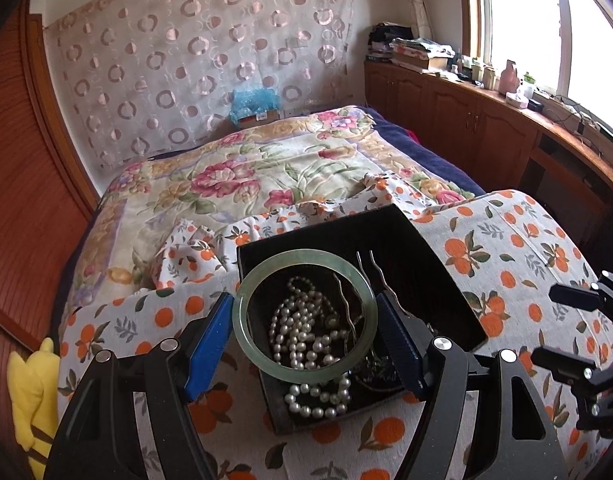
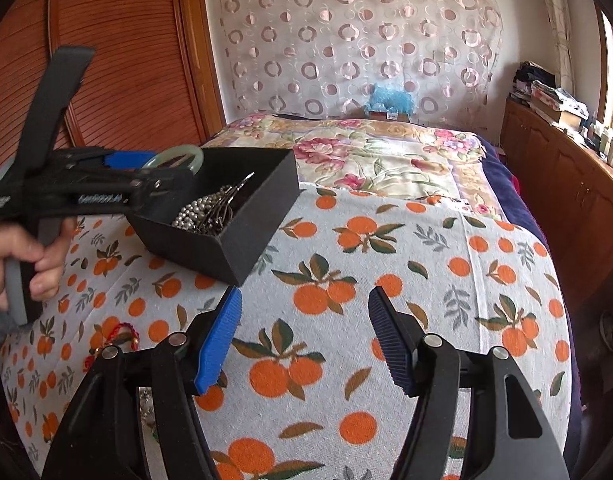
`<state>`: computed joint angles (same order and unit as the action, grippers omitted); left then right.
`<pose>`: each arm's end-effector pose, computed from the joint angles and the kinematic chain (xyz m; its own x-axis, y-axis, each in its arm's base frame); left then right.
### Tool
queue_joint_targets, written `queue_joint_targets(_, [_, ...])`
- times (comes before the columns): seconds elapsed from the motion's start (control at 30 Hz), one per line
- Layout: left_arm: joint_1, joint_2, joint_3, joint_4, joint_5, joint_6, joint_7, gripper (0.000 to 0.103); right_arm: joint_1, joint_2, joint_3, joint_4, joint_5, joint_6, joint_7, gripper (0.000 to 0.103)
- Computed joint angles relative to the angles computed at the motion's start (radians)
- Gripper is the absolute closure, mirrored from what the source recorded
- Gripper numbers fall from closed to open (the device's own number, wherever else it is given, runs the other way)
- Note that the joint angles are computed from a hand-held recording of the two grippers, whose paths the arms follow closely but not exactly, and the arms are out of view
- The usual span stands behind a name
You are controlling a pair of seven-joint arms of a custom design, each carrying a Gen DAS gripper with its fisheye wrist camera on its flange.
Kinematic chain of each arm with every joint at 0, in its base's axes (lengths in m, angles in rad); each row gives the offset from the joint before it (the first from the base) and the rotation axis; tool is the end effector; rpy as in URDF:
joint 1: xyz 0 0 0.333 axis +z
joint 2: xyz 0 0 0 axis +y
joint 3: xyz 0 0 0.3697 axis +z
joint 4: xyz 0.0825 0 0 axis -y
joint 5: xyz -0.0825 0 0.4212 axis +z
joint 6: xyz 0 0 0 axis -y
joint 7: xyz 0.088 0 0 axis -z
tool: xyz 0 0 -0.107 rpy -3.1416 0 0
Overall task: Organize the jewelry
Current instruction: 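Carry the jade bangle with the left tool and release it into the black box, then move the left tool to the red string bracelet while the right tool grasps the green earring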
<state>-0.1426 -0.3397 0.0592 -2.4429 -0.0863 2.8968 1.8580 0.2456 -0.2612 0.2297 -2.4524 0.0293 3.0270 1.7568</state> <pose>0.4963 -0.0337 0.5534 -0.2407 -0.9643 -0.1104 -0.6647 0.2467 -0.7052 0.4552 0.2401 0.5236 0.3174 -0.9428 -0.1019 -0.6664 -0.1453 -0.7313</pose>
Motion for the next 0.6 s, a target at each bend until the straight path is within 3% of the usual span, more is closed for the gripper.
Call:
queue_joint_targets(0.1, [0.034,0.024,-0.034,0.018,0.039,-0.001,-0.044,0.034,0.0,-0.006,-0.003,-0.009,0.002,0.001,0.0,0.035])
queue_joint_targets(0.3, [0.022,0.021,-0.034,0.007,0.045,0.002,-0.048,0.034,0.007,-0.015,-0.008,-0.021,0.016,0.008,-0.012,0.035])
queue_joint_targets(0.6, [-0.027,-0.056,0.013,-0.06,0.012,0.011,0.003,0.032,0.002,-0.034,0.024,-0.037,0.009,0.009,-0.001,0.035])
